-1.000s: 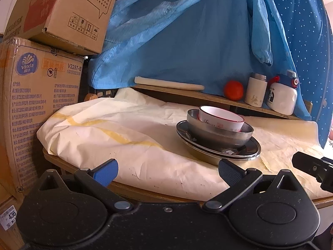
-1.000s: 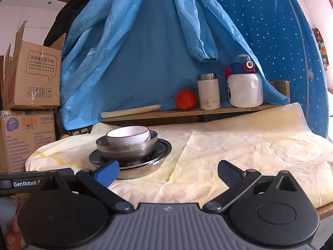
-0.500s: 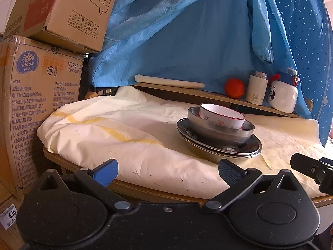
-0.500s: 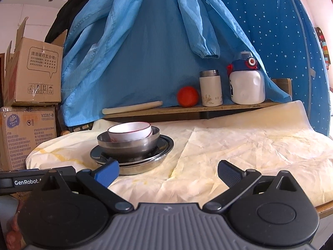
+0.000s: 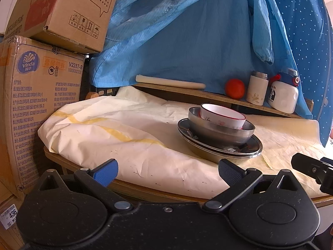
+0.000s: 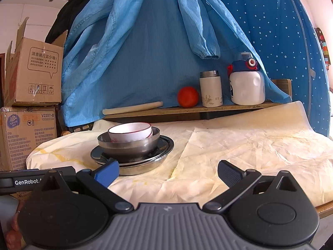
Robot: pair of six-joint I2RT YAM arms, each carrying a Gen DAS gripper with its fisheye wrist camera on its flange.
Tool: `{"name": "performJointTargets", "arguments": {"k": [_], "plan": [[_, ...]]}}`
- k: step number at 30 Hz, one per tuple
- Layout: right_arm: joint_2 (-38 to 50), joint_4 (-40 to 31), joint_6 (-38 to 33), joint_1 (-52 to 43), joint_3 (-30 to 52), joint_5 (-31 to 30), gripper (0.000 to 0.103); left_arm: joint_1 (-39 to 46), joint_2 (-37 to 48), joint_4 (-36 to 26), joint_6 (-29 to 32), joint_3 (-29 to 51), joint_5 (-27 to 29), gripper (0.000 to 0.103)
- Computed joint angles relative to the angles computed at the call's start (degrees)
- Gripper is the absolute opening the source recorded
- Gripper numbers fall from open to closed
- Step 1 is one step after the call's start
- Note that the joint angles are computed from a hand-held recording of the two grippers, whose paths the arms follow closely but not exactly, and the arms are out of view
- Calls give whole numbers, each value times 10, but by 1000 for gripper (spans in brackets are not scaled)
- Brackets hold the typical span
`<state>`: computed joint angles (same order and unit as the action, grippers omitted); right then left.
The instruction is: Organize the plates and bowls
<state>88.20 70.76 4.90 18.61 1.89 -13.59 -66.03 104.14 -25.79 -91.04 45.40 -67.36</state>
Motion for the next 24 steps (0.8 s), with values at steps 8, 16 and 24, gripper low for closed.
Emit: {"name": "performJointTargets", "arguments": {"k": [8, 16, 24], "plan": [[-8, -8, 0, 1, -1, 1, 103, 0, 0, -2, -1, 1, 1, 102], [-8, -8, -1, 4, -1, 4, 103, -1, 1, -2, 11, 3, 10, 102], [-7, -5, -3, 5, -2, 8, 103, 2, 6, -12, 5, 9, 10, 102]]}}
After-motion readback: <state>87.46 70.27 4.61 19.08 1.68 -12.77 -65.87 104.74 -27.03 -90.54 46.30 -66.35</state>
